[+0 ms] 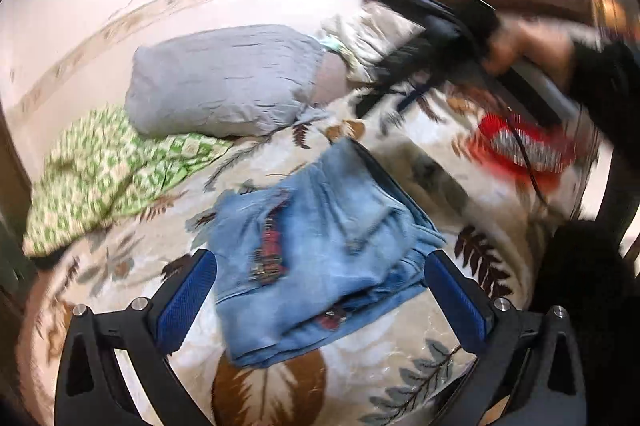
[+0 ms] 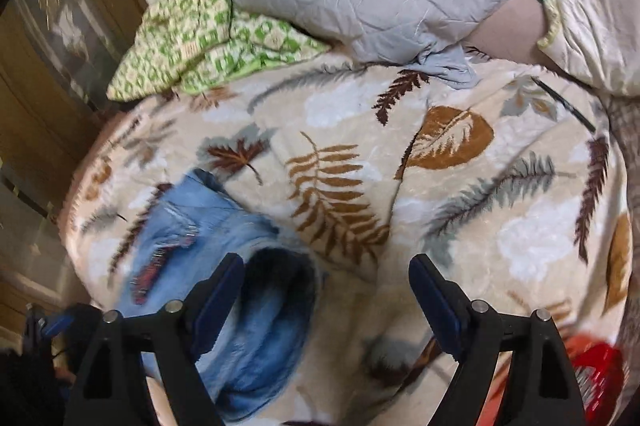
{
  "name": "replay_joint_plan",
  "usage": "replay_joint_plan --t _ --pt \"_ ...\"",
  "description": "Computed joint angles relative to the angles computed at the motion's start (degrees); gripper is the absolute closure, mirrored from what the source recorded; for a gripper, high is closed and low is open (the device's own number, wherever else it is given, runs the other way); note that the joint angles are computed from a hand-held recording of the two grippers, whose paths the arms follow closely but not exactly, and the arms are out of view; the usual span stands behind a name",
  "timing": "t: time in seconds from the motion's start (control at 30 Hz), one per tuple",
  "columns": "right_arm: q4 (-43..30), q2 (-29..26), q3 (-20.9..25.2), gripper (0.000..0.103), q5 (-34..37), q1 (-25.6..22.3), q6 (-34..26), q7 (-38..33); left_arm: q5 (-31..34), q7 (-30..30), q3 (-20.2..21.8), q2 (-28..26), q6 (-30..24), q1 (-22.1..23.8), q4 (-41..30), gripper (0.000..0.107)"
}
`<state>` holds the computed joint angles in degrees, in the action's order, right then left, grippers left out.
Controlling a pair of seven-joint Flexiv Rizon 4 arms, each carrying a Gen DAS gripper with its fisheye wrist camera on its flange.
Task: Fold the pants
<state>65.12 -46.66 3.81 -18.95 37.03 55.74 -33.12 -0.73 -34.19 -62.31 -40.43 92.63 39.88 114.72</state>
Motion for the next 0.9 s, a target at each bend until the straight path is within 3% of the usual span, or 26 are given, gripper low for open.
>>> replay_joint_plan --t 0.1,0.27,0.43,0.5,0.6,0.7,0.9 --pt "5.2 2.0 -1.5 0.015 0.6 1.4 7.7 6.2 -3.1 0.3 -3.0 -1.4 -5.6 3.6 -1.6 0.004" --pt "10.4 2.2 -1.4 0.011 2.2 2.9 17.2 15.2 -11.8 1.4 -0.3 -2.6 -21.8 2.7 -9.6 0.004" --pt "12.7 0.2 -0.8 0.008 4.6 4.1 24.5 20.7 -20.6 -6.6 9.4 -6.3 -42.9 -5.0 -23.6 0.004" --pt "13.3 -1.1 -0.9 0.007 6.1 4.5 28.1 23.3 -22.1 -9.6 13.3 -8.5 -48.1 -8.8 -28.9 0.004" --pt "13.5 -3.0 0.3 0.006 8.1 4.1 32.6 24.8 -23.3 -14.3 18.9 -11.1 -53.1 -14.2 -35.5 0.004" --pt "13.7 -4.4 -1.6 0.004 9.8 5.5 35.8 27.2 -23.7 -16.8 23.4 -13.4 -57.5 -18.9 -41.5 0.004" --pt "13.7 -6.0 -3.5 0.004 10.7 6.9 36.9 29.6 -25.3 -21.9 31.5 -17.7 -65.0 -26.6 -52.0 0.004"
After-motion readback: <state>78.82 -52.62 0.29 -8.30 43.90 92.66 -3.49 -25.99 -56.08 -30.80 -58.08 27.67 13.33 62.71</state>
